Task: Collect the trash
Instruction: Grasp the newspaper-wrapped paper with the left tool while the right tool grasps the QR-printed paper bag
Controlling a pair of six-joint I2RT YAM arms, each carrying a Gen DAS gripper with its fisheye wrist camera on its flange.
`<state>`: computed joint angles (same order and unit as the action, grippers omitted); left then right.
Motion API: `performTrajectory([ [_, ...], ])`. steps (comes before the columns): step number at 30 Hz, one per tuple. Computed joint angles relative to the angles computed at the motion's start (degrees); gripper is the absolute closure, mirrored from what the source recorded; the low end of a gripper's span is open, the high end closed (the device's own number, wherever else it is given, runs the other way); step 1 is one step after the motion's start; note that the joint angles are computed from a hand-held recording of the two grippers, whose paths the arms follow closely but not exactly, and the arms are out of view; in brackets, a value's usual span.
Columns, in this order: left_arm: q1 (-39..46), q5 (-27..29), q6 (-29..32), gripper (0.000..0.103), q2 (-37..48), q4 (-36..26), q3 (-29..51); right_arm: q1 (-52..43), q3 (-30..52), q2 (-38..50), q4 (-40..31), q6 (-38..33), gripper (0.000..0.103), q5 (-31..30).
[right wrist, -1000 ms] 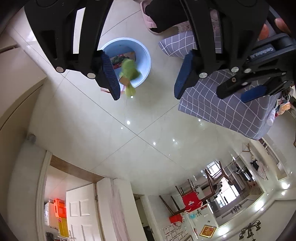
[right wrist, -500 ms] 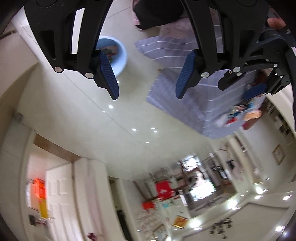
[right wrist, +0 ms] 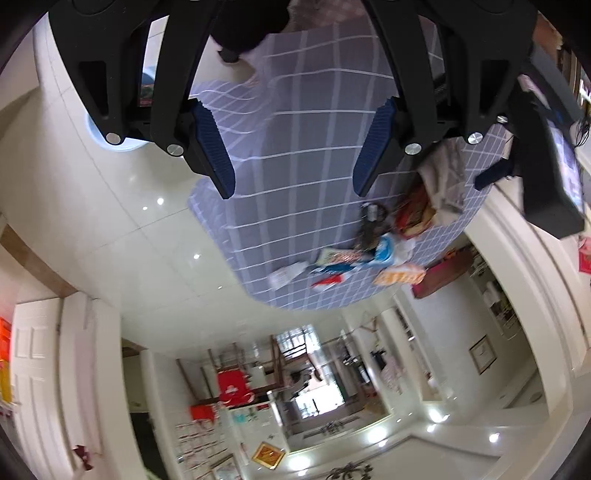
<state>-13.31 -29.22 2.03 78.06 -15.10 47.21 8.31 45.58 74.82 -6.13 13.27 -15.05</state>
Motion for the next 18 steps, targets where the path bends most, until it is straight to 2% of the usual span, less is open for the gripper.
performTrajectory([
  [4, 4.5, 4.3, 3.4, 0.018, 1.5, 4.6, -2.6, 3.9, 1.4, 3.3, 0.6, 1.4, 0.037, 1.7],
  [9, 10.7, 11.9, 5.7, 0.042, -0.5, 5.8, -3.4, 7.0, 2.5, 5.5, 0.8, 3.0, 0.037, 3.2],
  [11, 13.5, 15.0, 7.3, 0.061, -3.0, 6.1, -4.3, 8.1, 2.7, 5.7, 1.0, 3.6, 0.037, 3.6],
  [12, 15.4, 17.7, 7.7, 0.064, -4.2, 5.5, -4.2, 8.4, 3.1, 6.0, 1.1, 3.7, 0.037, 3.6],
  [14, 21.8, 28.0, 7.5, 0.074, -6.3, 1.4, -2.1, 10.2, 4.6, 7.3, 1.1, 4.7, 0.037, 4.0],
  [16, 27.6, 36.0, 8.0, 0.074, -6.9, -1.2, -0.6, 11.7, 6.2, 8.5, 0.9, 5.6, 0.037, 3.9],
  [18, 31.0, 39.7, 8.0, 0.078, -6.6, -1.8, 0.4, 14.0, 8.0, 10.3, 1.1, 6.9, 0.037, 4.4],
])
